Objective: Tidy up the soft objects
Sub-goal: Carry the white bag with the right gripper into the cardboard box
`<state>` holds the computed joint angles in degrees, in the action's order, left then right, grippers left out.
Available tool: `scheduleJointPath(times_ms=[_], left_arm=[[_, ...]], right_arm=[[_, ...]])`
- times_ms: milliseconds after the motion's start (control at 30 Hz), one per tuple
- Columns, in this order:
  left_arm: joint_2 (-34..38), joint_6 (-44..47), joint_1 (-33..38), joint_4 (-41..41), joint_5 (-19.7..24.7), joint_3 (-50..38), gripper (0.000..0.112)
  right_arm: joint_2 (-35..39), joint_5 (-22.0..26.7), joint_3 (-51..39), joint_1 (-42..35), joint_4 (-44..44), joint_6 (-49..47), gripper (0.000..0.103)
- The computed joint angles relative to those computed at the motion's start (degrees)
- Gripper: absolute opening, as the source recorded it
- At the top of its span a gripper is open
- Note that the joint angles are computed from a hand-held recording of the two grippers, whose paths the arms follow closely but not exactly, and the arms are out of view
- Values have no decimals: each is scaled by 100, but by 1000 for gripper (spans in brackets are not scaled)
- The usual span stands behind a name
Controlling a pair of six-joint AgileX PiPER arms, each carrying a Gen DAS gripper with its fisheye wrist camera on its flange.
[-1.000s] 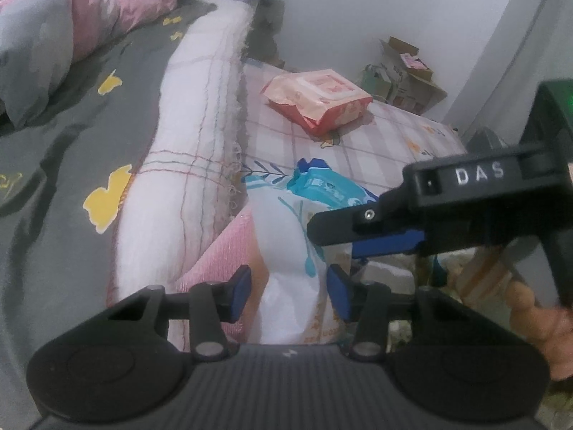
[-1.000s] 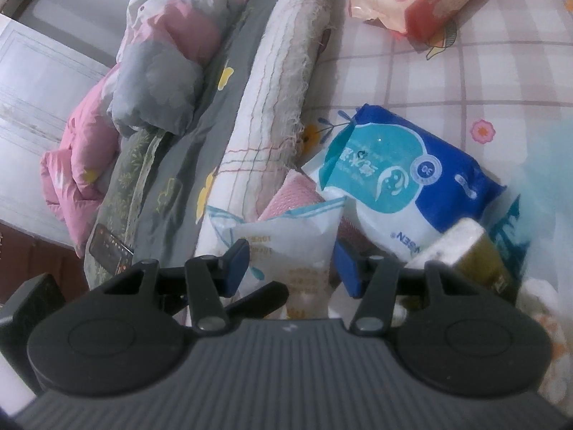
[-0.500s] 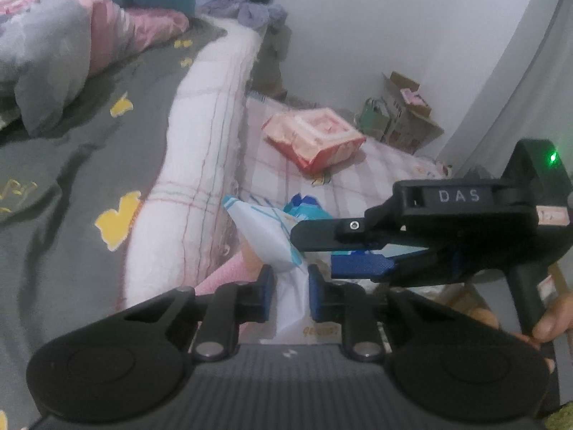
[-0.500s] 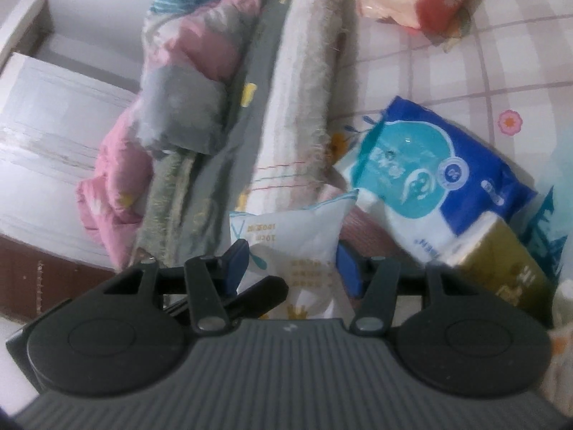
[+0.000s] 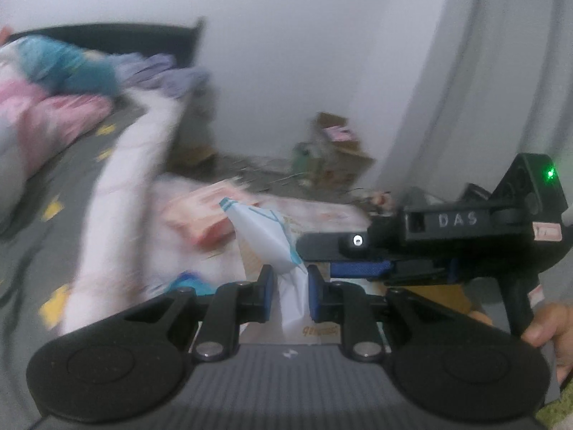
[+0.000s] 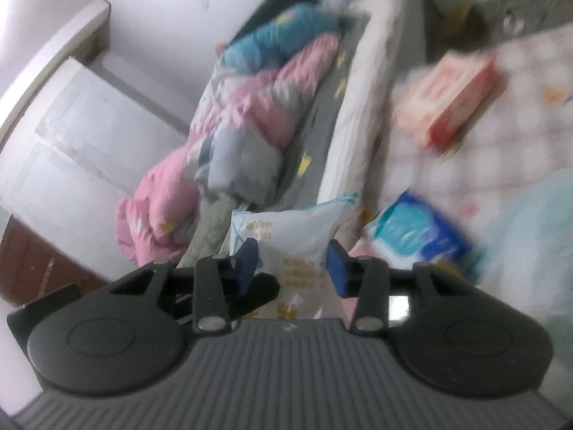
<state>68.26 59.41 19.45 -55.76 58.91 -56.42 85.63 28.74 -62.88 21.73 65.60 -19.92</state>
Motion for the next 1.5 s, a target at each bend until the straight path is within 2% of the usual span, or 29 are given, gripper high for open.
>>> scheduleJointPath(times_ms=[33,100,200,300,433,567,733,833,933,1100,1233,1367,1500], left_arm=[[2,-167,-379,30,-133,-44,20],[86,-570,-1204,155,-456,-171,20],[441,-1224,-2595,463,-1153,-420,20],[1145,-1922,-3734,817,-1637,-880,20],[2319,-2834,-4768,1412,-1985,-1707,20],[3484,-3639,-5286,2037,-1922,-2734,20],[4618,-4529,-5685,2904,-1578,-4001,21],[5166,-4780,-5801,3258,-1318,-4635,31],[5436,-5010,-5900,3540,-1236,-4920,40],[5275,-4914,-5862,3529,-1317,-4719,42],[4850,-4616,-5745,3434,-1408,-4321,44],[4424,-4513,-5589,3346,-1462,-3960,48],[4040,-4548,-5420,3439,-1501,-3616,53]], right_arm=[[-309,52,145,-195,-362,243,34],[-799,289,399,-670,-658,415,33],[-1436,893,724,-1708,-893,449,33],[-1823,1683,965,-3089,-949,108,33],[-1477,2659,1042,-4832,-796,-684,33],[-723,2875,988,-5669,-904,-1217,33],[409,2633,553,-5955,-1038,-1579,33],[949,2356,274,-5872,-1131,-1658,33],[1541,1989,-49,-5692,-1374,-1631,33],[2221,1718,-354,-5645,-1456,-1589,33],[1985,1640,-232,-5694,-1281,-1824,33],[1781,1796,-277,-5721,-1180,-1937,33],[2038,2036,-452,-5566,-1064,-1825,33]])
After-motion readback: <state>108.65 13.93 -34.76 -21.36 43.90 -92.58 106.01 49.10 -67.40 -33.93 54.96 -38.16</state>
